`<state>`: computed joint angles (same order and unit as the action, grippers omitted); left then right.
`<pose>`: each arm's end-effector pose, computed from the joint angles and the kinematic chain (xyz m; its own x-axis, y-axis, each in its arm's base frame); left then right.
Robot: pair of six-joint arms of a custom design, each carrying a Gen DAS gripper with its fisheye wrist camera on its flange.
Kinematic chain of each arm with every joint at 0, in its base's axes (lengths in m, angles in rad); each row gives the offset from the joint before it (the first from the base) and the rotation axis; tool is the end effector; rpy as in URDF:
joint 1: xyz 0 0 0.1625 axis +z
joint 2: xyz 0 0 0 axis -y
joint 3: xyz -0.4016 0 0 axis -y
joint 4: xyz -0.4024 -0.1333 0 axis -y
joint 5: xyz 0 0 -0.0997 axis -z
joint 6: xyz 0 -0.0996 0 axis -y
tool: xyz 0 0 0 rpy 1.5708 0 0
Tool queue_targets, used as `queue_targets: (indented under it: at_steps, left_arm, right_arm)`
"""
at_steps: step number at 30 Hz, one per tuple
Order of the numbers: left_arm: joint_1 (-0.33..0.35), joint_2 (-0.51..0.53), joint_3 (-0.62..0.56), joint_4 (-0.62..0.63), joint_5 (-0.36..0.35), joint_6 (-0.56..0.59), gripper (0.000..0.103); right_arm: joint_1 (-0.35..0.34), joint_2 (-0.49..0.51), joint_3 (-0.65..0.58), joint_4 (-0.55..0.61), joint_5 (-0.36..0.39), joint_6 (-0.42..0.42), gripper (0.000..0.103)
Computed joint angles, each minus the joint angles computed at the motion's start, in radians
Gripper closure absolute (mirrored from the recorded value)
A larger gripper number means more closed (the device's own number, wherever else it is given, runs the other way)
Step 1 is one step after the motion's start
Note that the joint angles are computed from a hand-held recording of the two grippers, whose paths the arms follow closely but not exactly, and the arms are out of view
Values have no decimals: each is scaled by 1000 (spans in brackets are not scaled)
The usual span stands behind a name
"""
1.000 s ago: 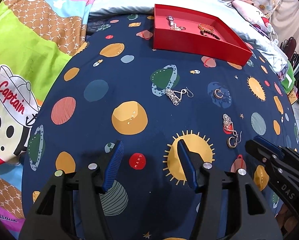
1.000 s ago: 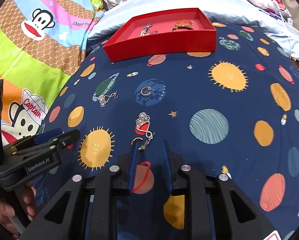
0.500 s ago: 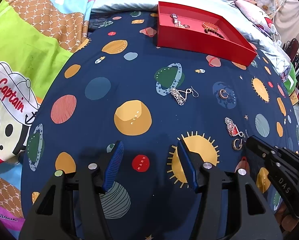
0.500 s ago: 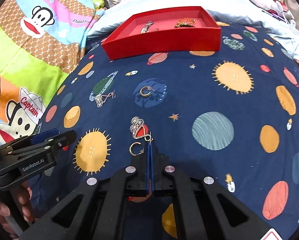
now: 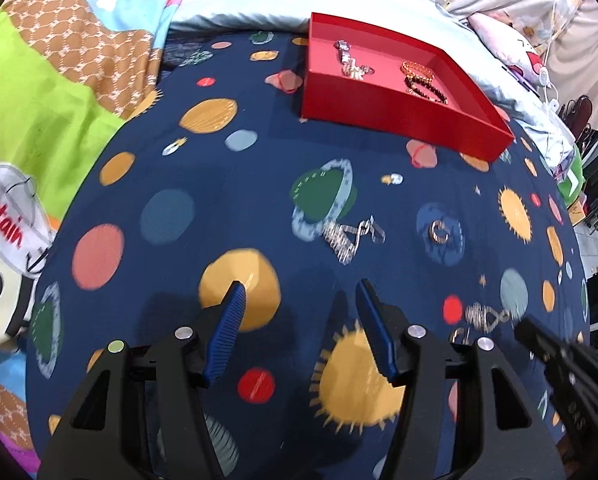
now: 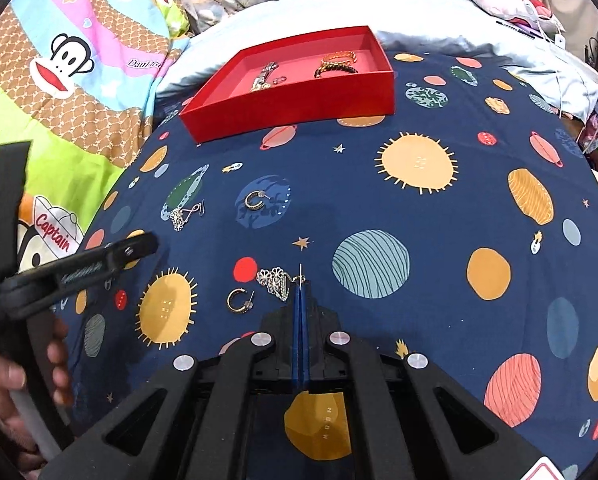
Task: Organize jewelry
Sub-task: 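Grasp the red-heart silver charm with the right tool while the left tool grasps the silver dangle earring, then carry the charm and earring into the red tray while both tools release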
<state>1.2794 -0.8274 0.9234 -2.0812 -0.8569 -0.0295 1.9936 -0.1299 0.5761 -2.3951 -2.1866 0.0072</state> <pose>-0.0379 -0.8175 0.3908 -0.8071 -0.0612 -0.5872 0.2393 0.8753 -0.4202 0.4318 -0.7750 0.0021 -0.8346 -0.1344 0.5341 -0.3753 0.8485 -0.3730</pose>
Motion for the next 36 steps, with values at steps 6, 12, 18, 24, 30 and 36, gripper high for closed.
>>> queue_targets:
  at_steps: [6,12,18,24,30,36]
  left_arm:
    - [-2,57,-82,12,-31,11,48]
    - [-13,92,-119,24,-71,46,57]
    - [-17,140,-143,-11,-22,118,72]
    - [-13,145,-141,-41,13,159,94]
    - [-5,116,-133,-13,-38,119,103]
    - [-7,64,-86,-23,-72,100,103]
  right_arm:
    - [1,-2,2,-9,-4,-4,103]
    - [-5,-6,5,-4,0,11,103]
    - [-9,-10,9,-3,5,17,103]
    - [-12,-15,17,-9,9,23,103]
    - [-12,-11,8,-9,17,19,103]
    - [-5,-9,-6,-18,25,7,103]
